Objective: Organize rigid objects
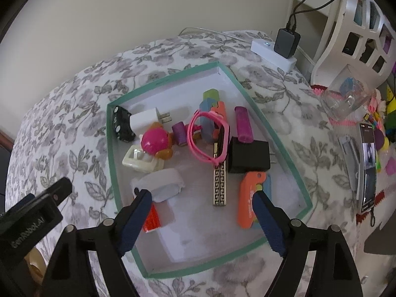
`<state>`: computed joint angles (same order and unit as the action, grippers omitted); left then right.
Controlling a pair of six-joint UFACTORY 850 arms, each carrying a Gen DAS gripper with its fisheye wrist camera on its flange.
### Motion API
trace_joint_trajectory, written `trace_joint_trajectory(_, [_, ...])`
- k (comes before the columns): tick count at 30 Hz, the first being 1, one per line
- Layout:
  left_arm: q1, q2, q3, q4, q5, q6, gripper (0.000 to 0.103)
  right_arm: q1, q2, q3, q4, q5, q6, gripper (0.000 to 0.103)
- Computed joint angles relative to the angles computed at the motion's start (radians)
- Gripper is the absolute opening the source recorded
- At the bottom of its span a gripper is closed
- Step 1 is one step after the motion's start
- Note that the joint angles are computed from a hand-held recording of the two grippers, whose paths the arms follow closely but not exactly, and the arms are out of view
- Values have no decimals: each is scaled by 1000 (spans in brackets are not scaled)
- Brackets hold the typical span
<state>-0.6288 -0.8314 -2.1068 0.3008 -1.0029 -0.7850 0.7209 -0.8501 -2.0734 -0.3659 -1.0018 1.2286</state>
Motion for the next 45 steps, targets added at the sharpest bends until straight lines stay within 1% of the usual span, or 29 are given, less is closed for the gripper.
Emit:
trace_joint_trajectory(3, [1,37,62,26,13,-27,91,8,10,18,-8,8,9,86])
trace_joint_trajectory(6, [-3,67,110,58,23,-49,96,14,8,18,-7,3,0,86])
trace_joint_trajectory(7, [-3,74,121,63,25,-55,100,16,9,19,-7,2,0,88])
trace_joint_trajectory(10, [-1,107,167,61,53,-59,100,20,15,28,-16,8,10,100])
trace_joint_trajectory(11, [-2,119,183,66,59,-66,100,22,18,31,-22,11,14,100])
trace_joint_trajectory(18, [1,174,258,83,82,-81,100,39,21,18,-77,-7,31,101])
trace_joint_trajectory(22, [-2,192,280,106,78,-98,100,49,23,9,-110,-15,38,101])
trace_joint_trajectory(25, [-2,213,306,116,93,-104,100,54,28,7,-131,-18,48,101])
trace_joint_trajectory(30, [-7,241,340,147,110,-126,100,60,45,22,-152,-8,69,101])
trace_joint_trajectory(45, [-18,302,416,182,141,-149,100,80,55,13,-188,-34,60,101])
